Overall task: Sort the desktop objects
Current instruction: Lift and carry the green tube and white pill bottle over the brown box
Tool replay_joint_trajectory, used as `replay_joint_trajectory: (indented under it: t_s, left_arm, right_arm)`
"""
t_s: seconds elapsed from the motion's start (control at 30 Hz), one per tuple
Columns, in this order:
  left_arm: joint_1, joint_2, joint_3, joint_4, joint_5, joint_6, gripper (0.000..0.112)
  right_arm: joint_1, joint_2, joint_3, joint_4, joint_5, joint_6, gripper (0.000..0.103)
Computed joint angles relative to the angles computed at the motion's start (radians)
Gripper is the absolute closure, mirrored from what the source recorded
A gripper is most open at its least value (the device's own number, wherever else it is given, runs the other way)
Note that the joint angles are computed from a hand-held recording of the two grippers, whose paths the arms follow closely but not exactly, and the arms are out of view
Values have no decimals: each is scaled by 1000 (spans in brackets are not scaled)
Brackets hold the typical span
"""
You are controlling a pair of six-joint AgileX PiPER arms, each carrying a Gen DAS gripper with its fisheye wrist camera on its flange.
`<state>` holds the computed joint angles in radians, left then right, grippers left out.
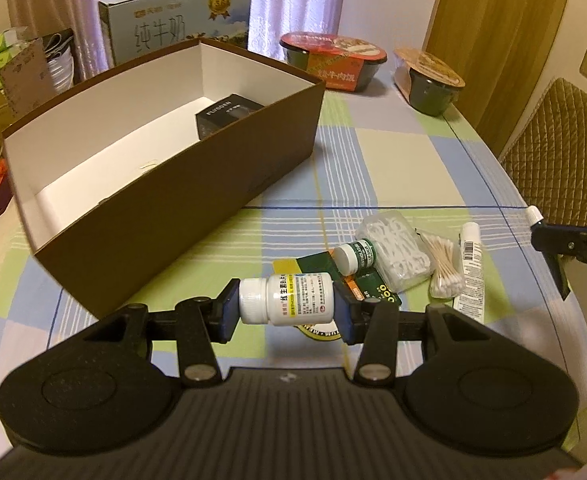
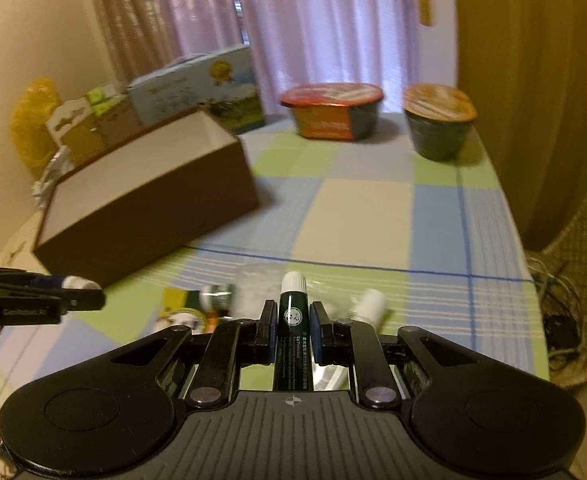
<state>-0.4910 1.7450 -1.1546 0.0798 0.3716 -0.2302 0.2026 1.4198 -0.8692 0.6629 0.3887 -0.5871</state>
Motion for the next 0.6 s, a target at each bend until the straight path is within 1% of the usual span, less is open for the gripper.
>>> replay_joint_trajectory:
  t_s: [0.3,0.53,0.6]
  left_arm:
    - [24,-113,89,-12,-29,-1,71]
    - [68,-164,109,-31,-33,26,71]
    - [88,-172,109,-55,-33,55,71]
  right_arm:
    - [69,17,-47,182,73,-139,90]
    - [143,88,-125,246,102,-193,90]
    - [163,113,-151,265,107,-213,90]
